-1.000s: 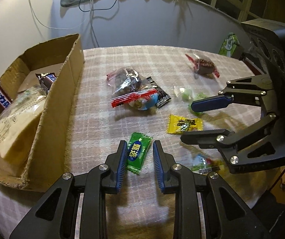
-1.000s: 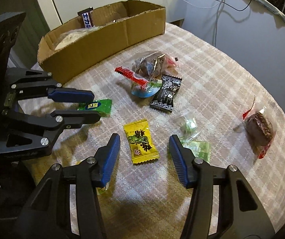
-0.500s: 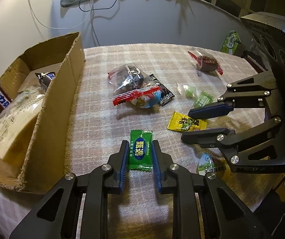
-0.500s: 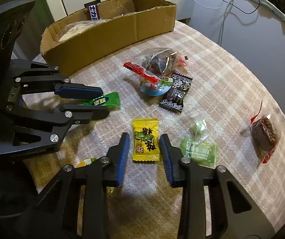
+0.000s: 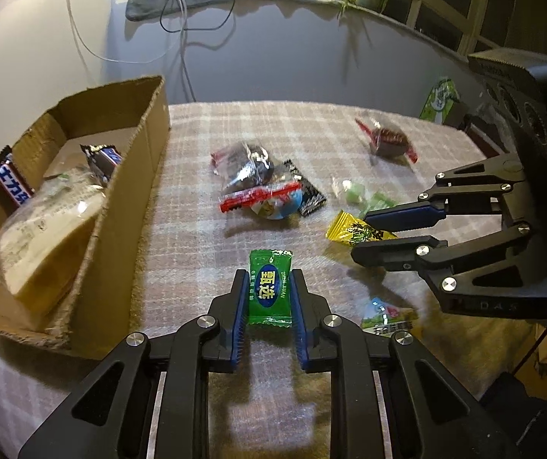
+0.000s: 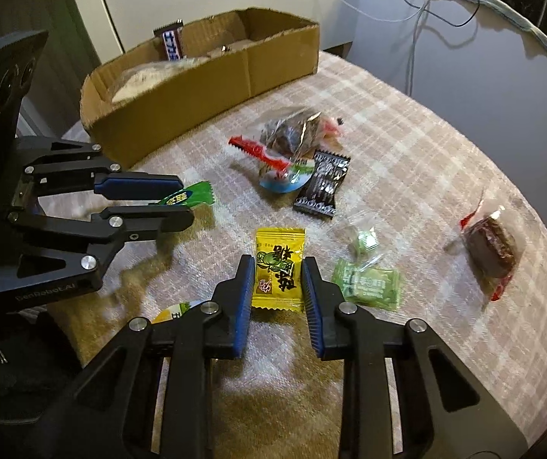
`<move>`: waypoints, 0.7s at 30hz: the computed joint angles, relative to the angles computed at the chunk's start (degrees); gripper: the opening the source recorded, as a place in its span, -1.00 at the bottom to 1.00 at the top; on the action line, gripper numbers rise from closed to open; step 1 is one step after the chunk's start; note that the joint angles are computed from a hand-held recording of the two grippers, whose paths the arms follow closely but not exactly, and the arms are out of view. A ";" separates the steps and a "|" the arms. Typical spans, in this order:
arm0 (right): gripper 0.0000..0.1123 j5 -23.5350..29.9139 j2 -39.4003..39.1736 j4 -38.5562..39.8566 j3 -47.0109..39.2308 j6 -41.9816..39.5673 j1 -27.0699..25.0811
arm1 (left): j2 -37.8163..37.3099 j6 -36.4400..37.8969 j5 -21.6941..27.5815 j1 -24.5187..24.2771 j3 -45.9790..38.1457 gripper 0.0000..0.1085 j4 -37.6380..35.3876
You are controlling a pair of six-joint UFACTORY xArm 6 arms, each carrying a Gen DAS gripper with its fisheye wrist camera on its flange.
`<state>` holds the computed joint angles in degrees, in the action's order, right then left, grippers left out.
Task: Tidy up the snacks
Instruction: 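Carry both packets over the box and open both tools to drop them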
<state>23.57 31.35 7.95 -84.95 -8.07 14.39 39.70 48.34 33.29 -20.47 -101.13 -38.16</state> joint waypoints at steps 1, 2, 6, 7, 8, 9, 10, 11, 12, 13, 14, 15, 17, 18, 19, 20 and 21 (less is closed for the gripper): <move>-0.54 -0.24 -0.31 -0.19 0.21 0.24 0.01 | -0.38 0.30 -0.06 0.08 0.24 -0.65 -0.61; -0.54 -0.60 -0.75 -0.35 0.52 0.45 0.05 | -0.83 0.81 -0.09 0.20 0.51 -0.65 -1.44; -0.54 -1.49 -1.78 -0.62 0.52 0.63 0.30 | -2.78 3.09 -0.79 0.80 1.86 -0.64 -4.62; -0.54 -1.63 -1.87 -0.65 0.16 0.71 0.43 | -3.18 3.47 -1.01 1.04 2.05 -0.65 -5.30; -0.54 -1.75 -1.91 -0.61 -0.23 0.69 0.51 | -3.51 3.75 -1.17 1.30 2.20 -0.65 -5.90; -0.54 -1.86 -1.88 -0.73 -0.86 0.70 0.61 | -3.76 3.96 -1.29 1.63 2.17 -0.65 -6.46; -0.54 -1.94 -1.81 -0.90 -1.45 0.74 0.68 | -3.93 4.10 -1.44 1.90 2.17 -0.65 -6.80; -0.54 -2.02 -1.64 -1.04 -2.12 0.84 0.73 | -4.06 4.17 -1.64 2.17 2.11 -0.65 -7.06; -0.54 -2.08 -1.37 -1.09 -3.08 0.90 0.78 | -4.17 4.27 -1.98 2.61 1.98 -0.65 -7.43; -0.54 -2.18 -1.21 -1.03 -3.69 0.86 0.80 | -4.14 4.29 -2.25 2.91 1.80 -0.65 -7.62; -0.54 -2.15 -0.82 -1.17 -4.75 0.99 0.83 | -4.15 4.19 -2.51 3.24 1.64 -0.65 -7.74; -0.54 -2.08 -0.39 -1.32 -5.83 1.13 0.85 | -3.96 3.94 -2.83 3.73 1.16 -0.65 -7.83; -0.54 -1.68 1.06 -1.62 -9.00 1.37 0.98 | -3.55 3.39 -3.33 4.36 0.42 -0.65 -7.74; -0.54 -1.38 2.08 -2.05 -10.92 1.75 1.09 | -3.41 3.06 -3.53 4.85 0.09 -0.65 -7.70; -0.54 -1.03 2.89 -2.13 -12.49 1.82 1.14 | -3.09 2.73 -3.72 5.33 -0.45 -0.65 -7.66; -0.54 -0.52 3.88 -2.05 -14.37 1.73 1.20 | -2.85 2.39 -4.00 5.75 -0.89 -0.65 -7.55; -0.54 0.20 5.13 -2.09 -16.72 1.78 1.27 | -2.58 2.07 -4.23 6.20 -1.31 -0.65 -7.48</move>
<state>23.77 36.47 5.86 -101.67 -6.29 15.66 37.12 50.41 29.06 -14.27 -102.44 -45.64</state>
